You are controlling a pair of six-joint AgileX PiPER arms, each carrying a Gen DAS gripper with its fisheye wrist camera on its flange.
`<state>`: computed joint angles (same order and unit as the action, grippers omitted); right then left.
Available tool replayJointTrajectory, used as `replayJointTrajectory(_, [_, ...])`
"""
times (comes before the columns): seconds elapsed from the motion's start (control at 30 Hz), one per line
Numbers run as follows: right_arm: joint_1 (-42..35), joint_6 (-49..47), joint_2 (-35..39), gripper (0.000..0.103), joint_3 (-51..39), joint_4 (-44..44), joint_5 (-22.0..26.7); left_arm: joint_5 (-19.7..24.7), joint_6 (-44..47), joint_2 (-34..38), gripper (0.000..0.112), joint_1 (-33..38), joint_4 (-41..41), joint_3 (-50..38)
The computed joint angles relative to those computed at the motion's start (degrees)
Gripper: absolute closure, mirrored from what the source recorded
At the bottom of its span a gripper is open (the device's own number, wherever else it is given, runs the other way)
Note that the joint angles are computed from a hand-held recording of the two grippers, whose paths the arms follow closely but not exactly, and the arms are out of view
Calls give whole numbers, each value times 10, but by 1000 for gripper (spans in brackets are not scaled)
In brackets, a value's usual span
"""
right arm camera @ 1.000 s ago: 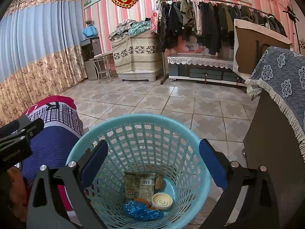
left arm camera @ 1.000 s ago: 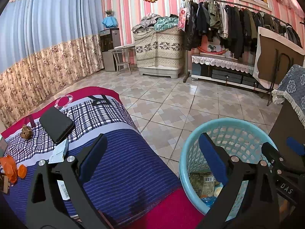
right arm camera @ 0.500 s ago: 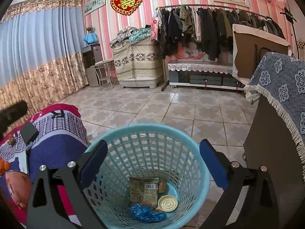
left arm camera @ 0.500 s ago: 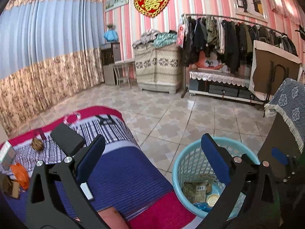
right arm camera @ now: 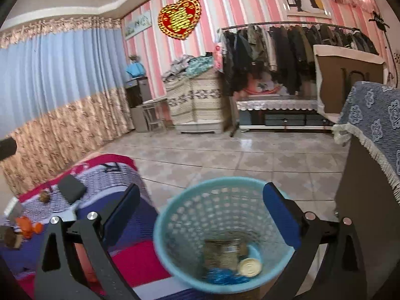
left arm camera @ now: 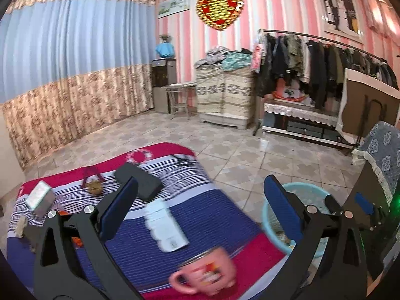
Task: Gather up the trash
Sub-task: 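Move both open tools back over the bed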
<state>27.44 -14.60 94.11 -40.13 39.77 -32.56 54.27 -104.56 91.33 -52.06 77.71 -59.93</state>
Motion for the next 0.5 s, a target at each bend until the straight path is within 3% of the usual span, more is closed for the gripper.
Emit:
replayJointTrajectory(0.1, [41, -55, -2, 6, -15, 50, 7, 28, 0, -59, 15, 6, -5, 62])
replayJointTrajectory(0.27, [135, -179, 7, 6, -47, 154, 7, 37, 2, -150, 15, 38, -19, 153])
replayJointTrajectory(0.5, [239, -318, 32, 5, -106, 267, 8, 17, 34, -271, 15, 126, -40, 280])
